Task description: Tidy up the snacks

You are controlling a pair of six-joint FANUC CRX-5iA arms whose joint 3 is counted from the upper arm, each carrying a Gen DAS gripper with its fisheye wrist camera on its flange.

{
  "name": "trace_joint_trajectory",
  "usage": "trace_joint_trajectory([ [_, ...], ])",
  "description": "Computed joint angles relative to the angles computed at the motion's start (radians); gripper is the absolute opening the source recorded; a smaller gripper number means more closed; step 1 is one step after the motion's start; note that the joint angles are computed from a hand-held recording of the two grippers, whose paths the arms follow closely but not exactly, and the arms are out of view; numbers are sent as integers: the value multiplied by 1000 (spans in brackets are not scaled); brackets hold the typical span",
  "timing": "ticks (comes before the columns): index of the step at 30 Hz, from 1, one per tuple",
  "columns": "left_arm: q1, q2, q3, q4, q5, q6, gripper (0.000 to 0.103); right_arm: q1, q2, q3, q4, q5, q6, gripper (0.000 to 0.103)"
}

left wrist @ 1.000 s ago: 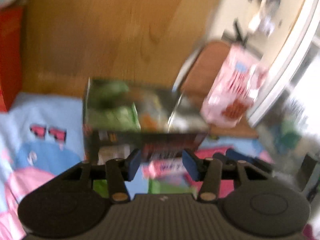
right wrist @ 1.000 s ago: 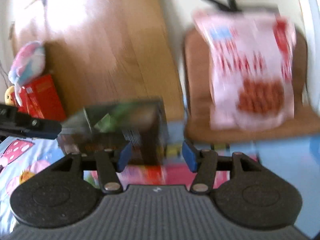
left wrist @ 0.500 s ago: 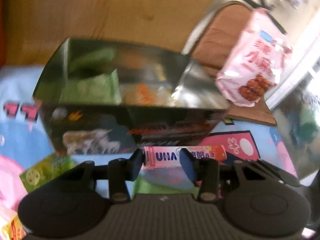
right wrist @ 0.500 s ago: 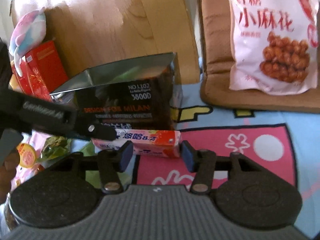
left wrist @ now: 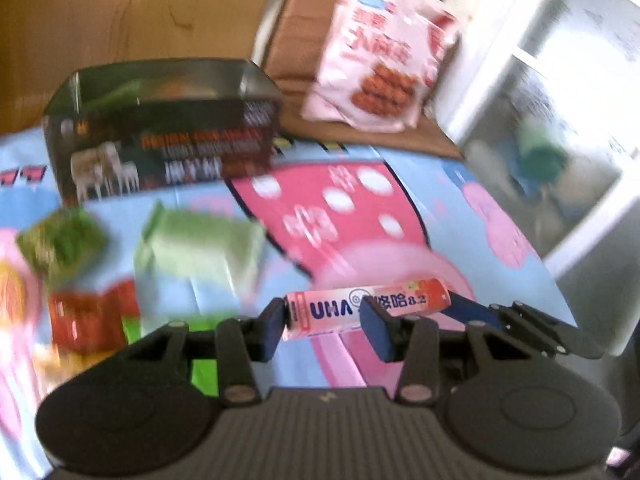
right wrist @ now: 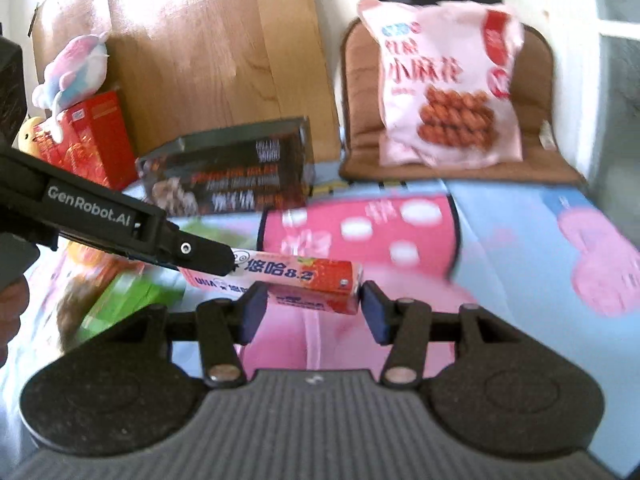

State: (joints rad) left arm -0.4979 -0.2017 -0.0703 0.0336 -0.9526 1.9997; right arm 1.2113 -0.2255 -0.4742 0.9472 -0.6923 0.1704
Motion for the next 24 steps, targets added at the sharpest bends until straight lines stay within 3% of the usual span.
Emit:
trace_joint_trajectory([
  [8,-108,-173,-121,-99,-49,115,43,181,-75,-46,-19,-139,-36,55],
  [19,-118,-431,-240,-247,-188,352,44,231,24,42,-155,11,181,56],
  [24,2,-542,-323,-174,-165,324,47,253,57,67,-181,72,276,61],
])
